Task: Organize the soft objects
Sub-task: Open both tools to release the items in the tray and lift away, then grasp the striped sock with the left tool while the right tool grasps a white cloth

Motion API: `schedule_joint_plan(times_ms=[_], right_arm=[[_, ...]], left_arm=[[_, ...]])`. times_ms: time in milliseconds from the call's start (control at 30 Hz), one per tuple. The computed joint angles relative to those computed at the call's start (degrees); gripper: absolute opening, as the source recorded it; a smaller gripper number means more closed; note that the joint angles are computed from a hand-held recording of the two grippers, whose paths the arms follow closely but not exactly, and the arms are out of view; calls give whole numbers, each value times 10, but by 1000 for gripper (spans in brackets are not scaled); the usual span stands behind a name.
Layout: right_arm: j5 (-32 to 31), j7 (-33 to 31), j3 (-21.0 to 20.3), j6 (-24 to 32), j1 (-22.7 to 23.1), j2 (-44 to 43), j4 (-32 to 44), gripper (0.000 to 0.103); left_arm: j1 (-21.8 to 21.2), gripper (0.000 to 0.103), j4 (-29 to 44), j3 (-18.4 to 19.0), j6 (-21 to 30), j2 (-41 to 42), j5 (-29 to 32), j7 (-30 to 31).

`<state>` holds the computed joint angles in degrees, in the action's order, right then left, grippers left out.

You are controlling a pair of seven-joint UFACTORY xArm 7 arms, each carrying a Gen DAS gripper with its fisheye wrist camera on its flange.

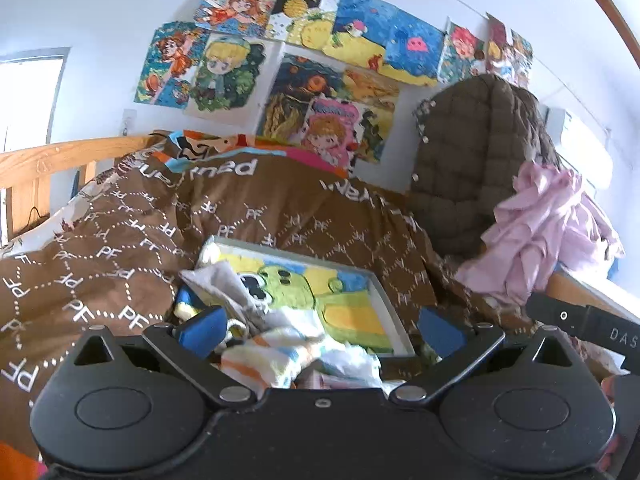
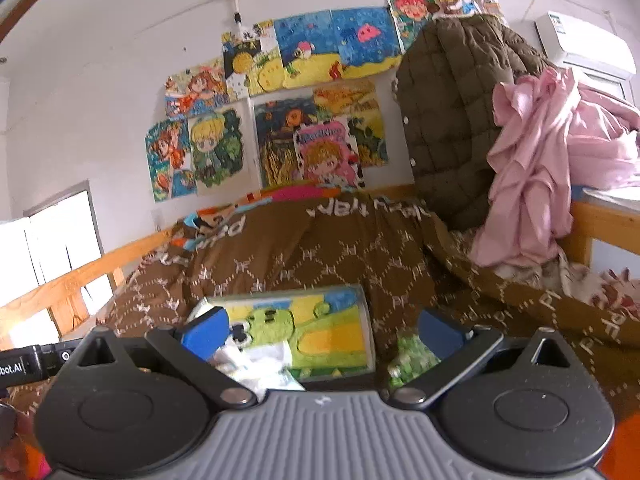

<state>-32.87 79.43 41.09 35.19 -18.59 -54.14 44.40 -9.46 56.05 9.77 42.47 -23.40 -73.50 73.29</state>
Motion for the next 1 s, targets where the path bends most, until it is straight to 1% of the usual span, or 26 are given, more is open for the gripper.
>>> schedule_joint_plan(times_ms=[100, 200, 400, 600, 733, 867, 1000], right_arm=[[13, -11, -4, 27, 29, -7, -9, 103], [27, -21, -13, 50, 54, 0, -9, 103], [39, -32, -33, 78, 90, 22, -6, 103], [47, -36, -66, 76, 125, 55, -12, 103], [53, -45, -93, 71, 151, 83, -15, 103], [45, -70, -120, 58, 168, 112, -13, 103], [31, -109, -147, 33, 180, 141, -10, 103]], left_arm=[[3, 102, -26, 1, 8, -24, 18, 1], [5, 102, -52, 4, 19, -45, 51, -11], [-2, 102, -79, 16, 64, -65, 116, -35], [-13, 102, -102, 12, 92, -68, 165, -15], [-17, 102, -107, 6, 111, -58, 189, -16], [-21, 102, -105, -5, 119, -40, 195, -17], [-23, 102, -98, -16, 126, -14, 195, -20]])
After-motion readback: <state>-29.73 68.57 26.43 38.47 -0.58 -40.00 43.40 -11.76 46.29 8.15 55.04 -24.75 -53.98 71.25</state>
